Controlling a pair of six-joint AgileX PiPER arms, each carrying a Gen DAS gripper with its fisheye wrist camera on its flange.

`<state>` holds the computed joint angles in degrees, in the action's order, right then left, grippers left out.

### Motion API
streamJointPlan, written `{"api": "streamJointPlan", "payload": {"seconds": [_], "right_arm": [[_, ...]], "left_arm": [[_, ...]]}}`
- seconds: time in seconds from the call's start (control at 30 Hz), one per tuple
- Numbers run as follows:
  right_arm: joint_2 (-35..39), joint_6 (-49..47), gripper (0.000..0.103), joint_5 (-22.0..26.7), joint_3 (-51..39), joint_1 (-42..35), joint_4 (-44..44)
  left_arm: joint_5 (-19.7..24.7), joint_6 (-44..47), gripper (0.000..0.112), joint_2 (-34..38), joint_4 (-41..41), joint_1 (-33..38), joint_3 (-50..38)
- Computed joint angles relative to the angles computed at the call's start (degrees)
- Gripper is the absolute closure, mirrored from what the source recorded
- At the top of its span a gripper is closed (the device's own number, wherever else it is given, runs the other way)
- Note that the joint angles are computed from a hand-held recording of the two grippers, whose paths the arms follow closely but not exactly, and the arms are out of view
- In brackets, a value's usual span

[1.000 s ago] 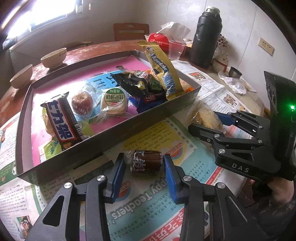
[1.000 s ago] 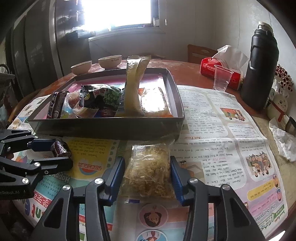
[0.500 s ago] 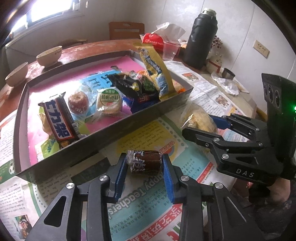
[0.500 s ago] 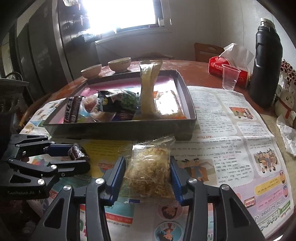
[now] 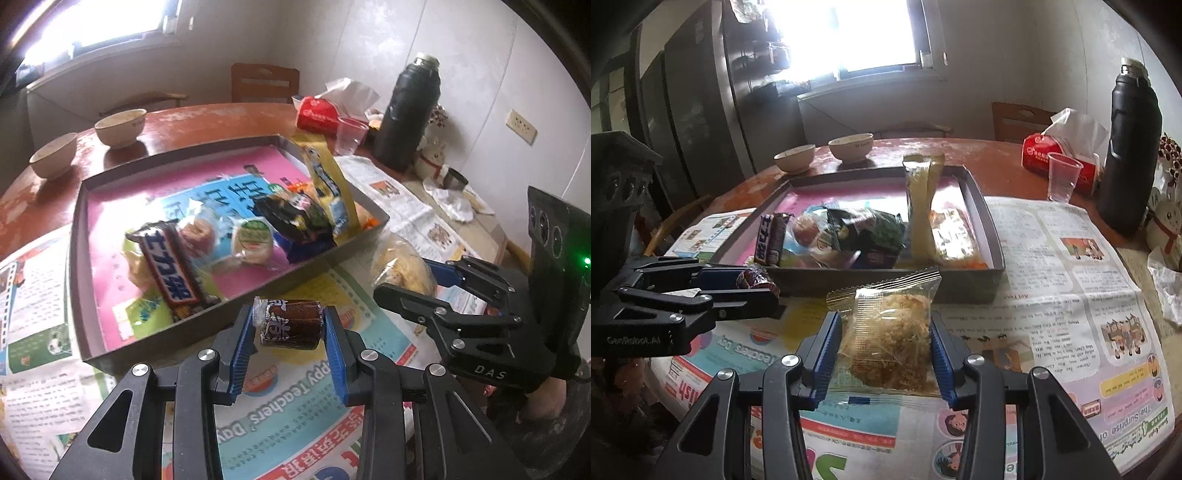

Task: Organize snacks
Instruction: 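Carry the brown chocolate over the tray with the left gripper while the right carries the bag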

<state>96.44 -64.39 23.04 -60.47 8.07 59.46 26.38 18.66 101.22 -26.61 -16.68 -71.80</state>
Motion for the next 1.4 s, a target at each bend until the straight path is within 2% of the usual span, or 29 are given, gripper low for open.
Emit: {"api": "streamJointPlan", "payload": {"seconds": [0.73,1.4], "right_arm": [[-1.79,-0.47,0.056,0.0,-2.61,-0.15,2.85],[2.3,4.84,0.056,-2.17,-10.03,-0.76,-1.91]], "left_arm": [[-0.22,0.19,0.074,-2.27,-1.3,5.39,-0.8],[0.42,-2.73,0.074,4.14,0.93,4.43,-8.61]]}}
